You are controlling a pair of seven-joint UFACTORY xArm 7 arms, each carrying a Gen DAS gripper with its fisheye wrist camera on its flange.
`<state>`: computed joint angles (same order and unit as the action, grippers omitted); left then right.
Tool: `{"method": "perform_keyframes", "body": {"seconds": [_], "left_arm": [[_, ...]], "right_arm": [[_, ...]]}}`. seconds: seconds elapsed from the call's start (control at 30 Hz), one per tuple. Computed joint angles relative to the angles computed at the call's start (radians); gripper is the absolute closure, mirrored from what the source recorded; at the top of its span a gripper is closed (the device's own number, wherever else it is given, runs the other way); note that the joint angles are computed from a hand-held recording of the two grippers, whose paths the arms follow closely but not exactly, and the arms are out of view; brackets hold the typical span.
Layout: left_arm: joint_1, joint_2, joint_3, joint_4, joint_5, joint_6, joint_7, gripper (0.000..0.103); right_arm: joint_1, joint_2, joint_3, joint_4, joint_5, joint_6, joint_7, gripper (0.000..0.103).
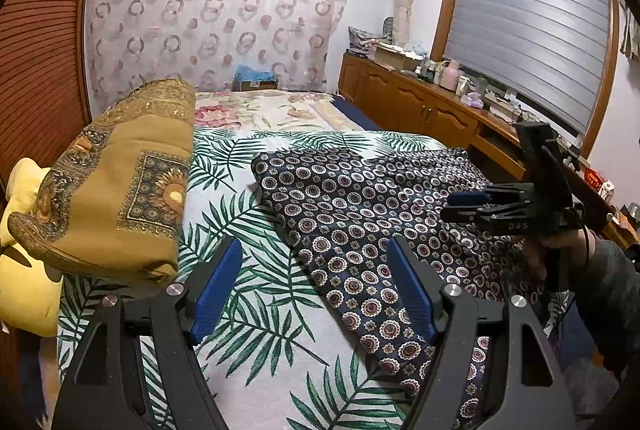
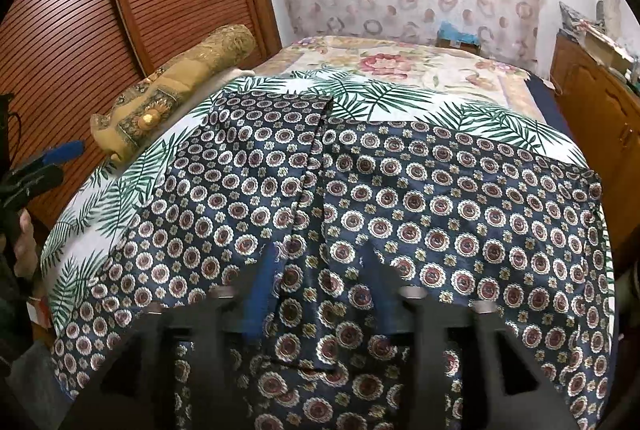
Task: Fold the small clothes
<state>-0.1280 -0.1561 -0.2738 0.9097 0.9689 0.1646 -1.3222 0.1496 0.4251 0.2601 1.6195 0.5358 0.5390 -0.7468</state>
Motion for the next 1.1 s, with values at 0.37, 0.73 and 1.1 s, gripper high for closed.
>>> {"method": "perform_keyframes", "body": {"seconds": [0.37, 0.73, 1.1], "left_arm": [[-0.024, 0.02, 0.008, 0.004, -0.021, 0.0, 0.014, 0.028], [-0.059, 0.057, 0.022, 0.035, -0.028, 0.002, 0.036, 0.028], [-0.171, 0.163, 0.072, 0.15, -0.081, 0.04, 0.136, 0.028]], "right_arm": [[0.072, 0.088, -0.022, 0.114, -0.151, 0.081, 0.095, 0.06], [-0.011, -0.014, 0.043, -0.037, 0.019, -0.047, -0.099, 0.1], [-0.091, -0.099, -0.039, -0.157, 0.096, -0.127, -0.117, 0.099]]}}
